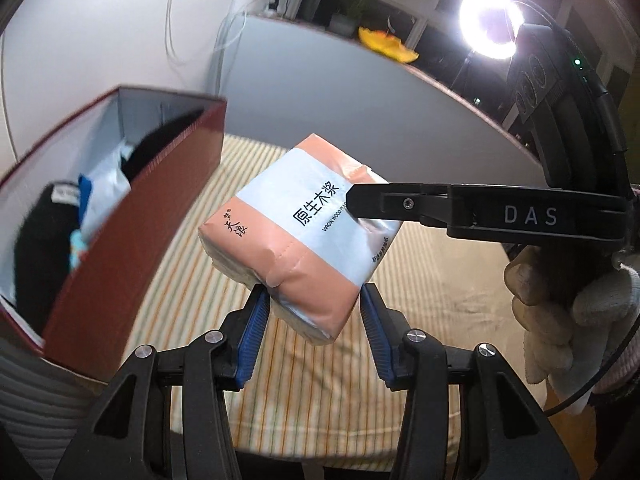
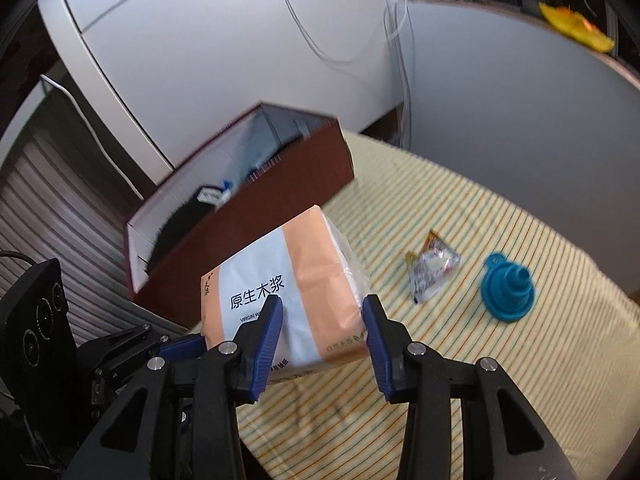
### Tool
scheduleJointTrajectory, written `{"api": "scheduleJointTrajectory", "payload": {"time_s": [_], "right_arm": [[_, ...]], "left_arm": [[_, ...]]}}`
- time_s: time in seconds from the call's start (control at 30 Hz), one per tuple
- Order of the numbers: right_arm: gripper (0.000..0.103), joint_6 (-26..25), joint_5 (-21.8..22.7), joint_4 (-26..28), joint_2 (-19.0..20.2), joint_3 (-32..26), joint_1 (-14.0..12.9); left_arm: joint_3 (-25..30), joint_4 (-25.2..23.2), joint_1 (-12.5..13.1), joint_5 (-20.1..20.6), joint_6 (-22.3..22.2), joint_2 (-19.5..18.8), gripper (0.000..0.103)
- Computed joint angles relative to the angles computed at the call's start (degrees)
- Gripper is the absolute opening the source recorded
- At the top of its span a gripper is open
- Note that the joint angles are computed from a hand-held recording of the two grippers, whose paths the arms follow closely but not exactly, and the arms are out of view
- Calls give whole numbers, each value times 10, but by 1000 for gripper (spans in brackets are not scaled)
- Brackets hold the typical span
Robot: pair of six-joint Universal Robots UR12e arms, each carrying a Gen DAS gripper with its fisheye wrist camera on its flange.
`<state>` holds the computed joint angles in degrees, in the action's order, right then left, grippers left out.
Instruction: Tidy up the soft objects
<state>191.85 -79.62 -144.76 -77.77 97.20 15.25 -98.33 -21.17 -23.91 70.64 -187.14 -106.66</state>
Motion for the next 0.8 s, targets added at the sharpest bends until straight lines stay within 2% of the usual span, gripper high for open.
{"api": "scheduleJointTrajectory", "payload": {"time_s": [0.3,0.8], "right_arm": [[38,-23,-21,-15,4,-41,21],[38,-38,-1,1,84,-155,46]], "left_arm": [[-9,40,23,2,-3,23,45],[17,38,64,33,2,14,46]]}}
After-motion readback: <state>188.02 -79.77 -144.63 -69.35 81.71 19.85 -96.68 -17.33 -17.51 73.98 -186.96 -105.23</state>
